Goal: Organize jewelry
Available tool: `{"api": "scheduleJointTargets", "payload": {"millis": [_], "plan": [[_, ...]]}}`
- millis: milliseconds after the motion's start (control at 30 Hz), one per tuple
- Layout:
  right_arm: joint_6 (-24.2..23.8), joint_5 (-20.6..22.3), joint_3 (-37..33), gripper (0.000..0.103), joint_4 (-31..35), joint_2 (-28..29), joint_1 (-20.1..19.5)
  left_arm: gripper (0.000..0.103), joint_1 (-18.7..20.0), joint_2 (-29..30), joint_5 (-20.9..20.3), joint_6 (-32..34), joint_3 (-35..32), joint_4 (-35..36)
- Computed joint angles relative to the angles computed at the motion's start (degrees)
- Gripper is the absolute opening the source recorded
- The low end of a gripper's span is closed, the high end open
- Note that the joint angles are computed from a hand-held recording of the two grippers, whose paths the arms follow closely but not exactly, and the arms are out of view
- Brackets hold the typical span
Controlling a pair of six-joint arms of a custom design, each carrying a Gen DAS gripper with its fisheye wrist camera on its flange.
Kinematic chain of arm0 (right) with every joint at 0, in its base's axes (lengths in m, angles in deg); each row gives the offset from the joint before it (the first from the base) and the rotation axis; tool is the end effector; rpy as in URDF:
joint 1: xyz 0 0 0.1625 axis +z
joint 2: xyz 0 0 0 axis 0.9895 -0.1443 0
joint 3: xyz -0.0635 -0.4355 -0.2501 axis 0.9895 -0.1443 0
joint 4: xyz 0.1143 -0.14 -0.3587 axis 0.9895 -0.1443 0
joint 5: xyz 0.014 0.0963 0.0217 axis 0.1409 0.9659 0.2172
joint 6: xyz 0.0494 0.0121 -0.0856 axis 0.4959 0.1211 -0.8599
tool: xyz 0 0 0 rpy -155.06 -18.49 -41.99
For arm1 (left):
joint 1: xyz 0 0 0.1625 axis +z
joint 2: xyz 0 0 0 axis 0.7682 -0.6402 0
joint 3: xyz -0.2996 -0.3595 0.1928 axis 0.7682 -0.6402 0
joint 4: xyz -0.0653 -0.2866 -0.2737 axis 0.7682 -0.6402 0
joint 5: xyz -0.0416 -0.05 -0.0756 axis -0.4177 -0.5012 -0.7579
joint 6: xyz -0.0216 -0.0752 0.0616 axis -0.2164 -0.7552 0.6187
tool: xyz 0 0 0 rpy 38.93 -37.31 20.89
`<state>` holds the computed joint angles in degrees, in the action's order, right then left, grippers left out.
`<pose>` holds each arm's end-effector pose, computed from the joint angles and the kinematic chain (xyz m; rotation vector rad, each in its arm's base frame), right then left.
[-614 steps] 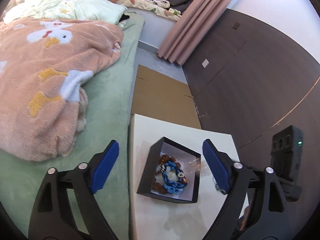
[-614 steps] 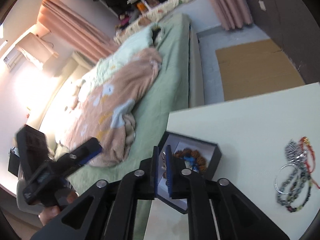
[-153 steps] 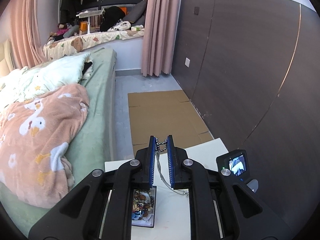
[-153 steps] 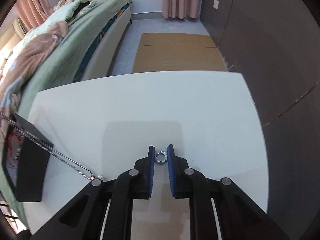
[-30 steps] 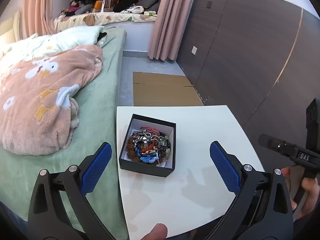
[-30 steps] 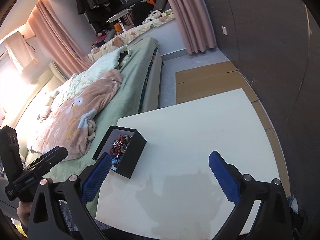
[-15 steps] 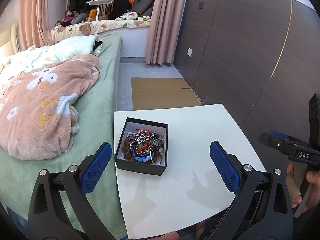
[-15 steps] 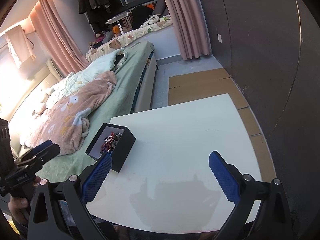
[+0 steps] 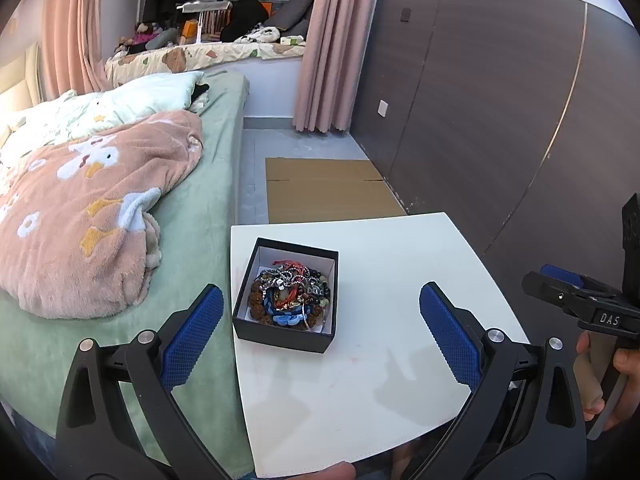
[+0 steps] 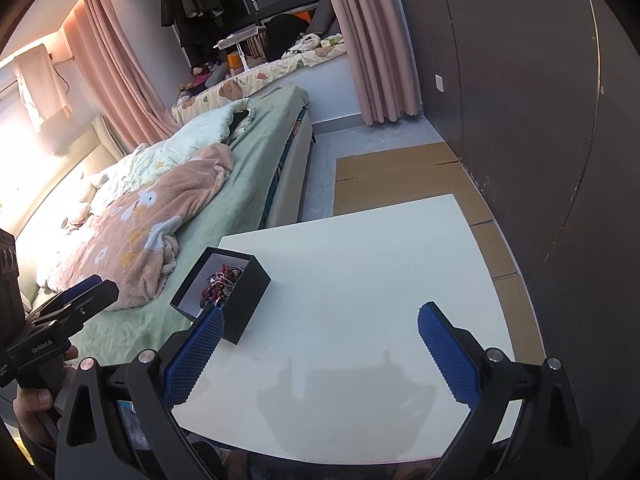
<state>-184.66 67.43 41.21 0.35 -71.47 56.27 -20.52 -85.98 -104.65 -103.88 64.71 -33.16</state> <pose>0.4861 -0.3434 0.1486 0.4551 -2.5804 0.8599 -0.1430 -0.3310 0.4376 0.3973 2.3217 -1.0343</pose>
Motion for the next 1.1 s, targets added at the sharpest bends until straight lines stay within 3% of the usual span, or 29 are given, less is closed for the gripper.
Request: {"api": "scheduleJointTargets", "payload": {"millis": [1100], "plan": [[-0.3,0.1,0.5,0.095,-0.8,-0.8,-0.1,0.098,-1.9,-1.5,2.1,-3.7,-0.7,3.8]]}}
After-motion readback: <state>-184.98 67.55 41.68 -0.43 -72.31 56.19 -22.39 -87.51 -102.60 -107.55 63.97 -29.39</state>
